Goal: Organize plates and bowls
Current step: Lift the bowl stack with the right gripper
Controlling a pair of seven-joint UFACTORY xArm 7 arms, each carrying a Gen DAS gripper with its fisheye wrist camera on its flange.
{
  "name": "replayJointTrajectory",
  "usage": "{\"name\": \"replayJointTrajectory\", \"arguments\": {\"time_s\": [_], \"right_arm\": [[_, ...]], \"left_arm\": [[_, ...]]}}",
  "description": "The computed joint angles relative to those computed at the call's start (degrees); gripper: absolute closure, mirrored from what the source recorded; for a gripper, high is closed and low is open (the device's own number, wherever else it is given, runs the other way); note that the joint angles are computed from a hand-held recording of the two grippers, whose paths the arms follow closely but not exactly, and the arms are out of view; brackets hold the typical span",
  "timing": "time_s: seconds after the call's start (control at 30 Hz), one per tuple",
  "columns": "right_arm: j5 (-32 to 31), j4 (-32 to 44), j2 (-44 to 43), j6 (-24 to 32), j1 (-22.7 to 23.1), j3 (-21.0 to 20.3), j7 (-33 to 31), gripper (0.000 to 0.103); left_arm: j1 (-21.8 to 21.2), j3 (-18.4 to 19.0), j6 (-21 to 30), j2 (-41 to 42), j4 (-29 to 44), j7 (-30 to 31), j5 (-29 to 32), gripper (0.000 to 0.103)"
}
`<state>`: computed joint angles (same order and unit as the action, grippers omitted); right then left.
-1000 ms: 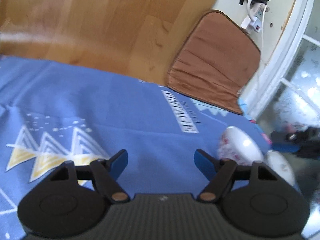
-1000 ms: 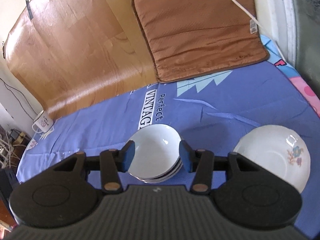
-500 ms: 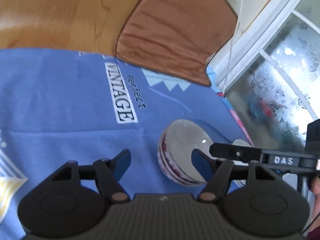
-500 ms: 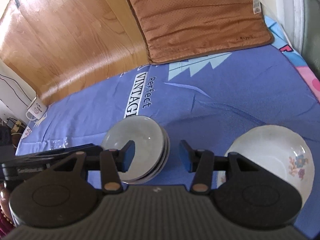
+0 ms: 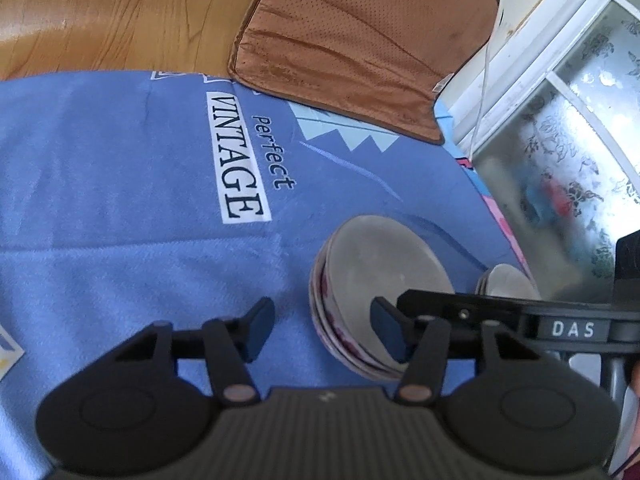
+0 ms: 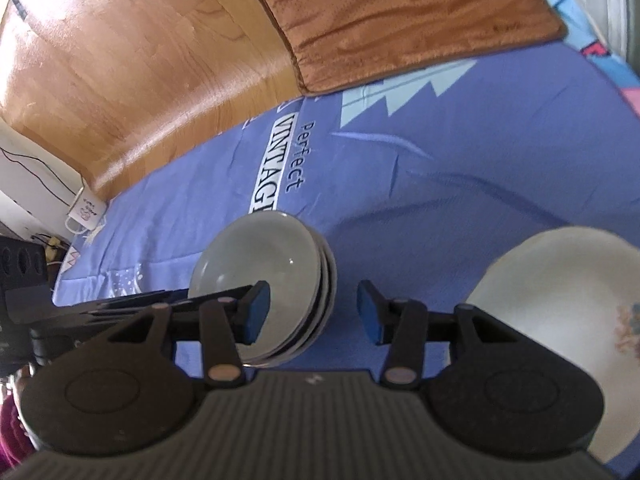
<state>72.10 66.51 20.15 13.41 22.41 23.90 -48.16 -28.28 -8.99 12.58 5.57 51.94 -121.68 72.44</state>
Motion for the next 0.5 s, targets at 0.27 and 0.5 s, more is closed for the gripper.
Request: {"name": "replayJointTrajectory", "arguments": {"time_s": [0.27, 0.5], "right_arm": [[-7.1, 1.1, 1.7, 1.4, 0.5, -0.3, 5.7, 0.072], [-11.5, -0.6, 0.7, -2.0, 0.1, 1.5, 8.5, 0.075]], "left_arm": [[-1.2, -0.4, 2.3, 0.5, 1.2, 1.3, -0.6, 0.072], [-1.8, -1.3, 4.9, -0.7, 0.6, 2.1, -2.5, 0.074]]}}
